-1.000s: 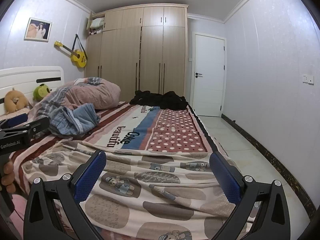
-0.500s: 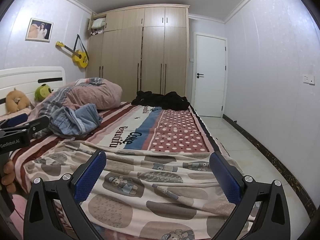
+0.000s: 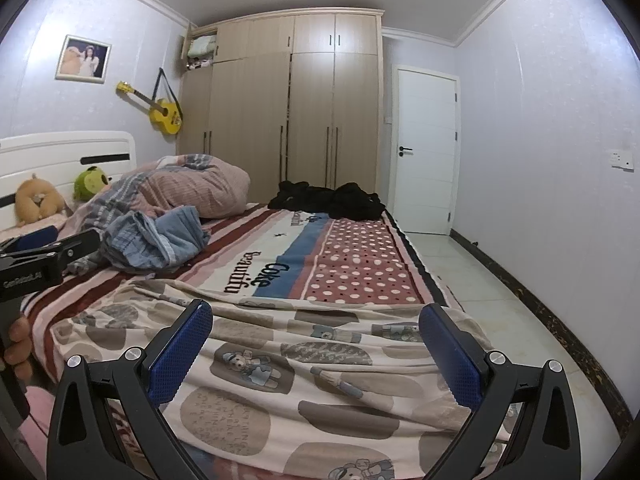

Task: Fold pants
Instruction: 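Grasp the pants hem edges with the left and right grippers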

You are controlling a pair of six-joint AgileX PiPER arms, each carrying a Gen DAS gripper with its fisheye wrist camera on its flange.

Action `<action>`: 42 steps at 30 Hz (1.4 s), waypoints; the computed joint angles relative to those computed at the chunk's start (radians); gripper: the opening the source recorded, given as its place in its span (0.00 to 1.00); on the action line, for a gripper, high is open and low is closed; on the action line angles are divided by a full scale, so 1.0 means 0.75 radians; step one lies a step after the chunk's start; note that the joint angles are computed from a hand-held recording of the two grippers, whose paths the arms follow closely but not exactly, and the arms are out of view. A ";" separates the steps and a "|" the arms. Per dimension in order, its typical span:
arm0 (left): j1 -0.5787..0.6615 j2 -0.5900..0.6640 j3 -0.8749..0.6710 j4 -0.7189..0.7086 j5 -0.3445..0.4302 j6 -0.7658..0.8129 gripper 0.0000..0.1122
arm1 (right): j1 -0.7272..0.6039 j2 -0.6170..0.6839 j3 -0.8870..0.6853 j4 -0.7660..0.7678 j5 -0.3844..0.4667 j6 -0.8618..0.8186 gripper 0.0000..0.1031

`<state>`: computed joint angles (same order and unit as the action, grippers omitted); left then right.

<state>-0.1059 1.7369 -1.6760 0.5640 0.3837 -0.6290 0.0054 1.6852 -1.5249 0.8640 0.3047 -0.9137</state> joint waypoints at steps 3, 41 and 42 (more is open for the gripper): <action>0.027 0.005 0.003 -0.036 -0.012 0.010 0.91 | -0.008 -0.001 0.017 0.146 0.021 -0.133 0.99; 0.451 0.308 0.244 -1.041 -0.052 0.409 0.82 | -0.180 0.328 -0.074 -0.186 0.239 0.389 0.99; 0.445 0.314 0.229 -1.030 -0.057 0.414 0.78 | -0.191 0.326 -0.070 -0.189 0.239 0.391 0.99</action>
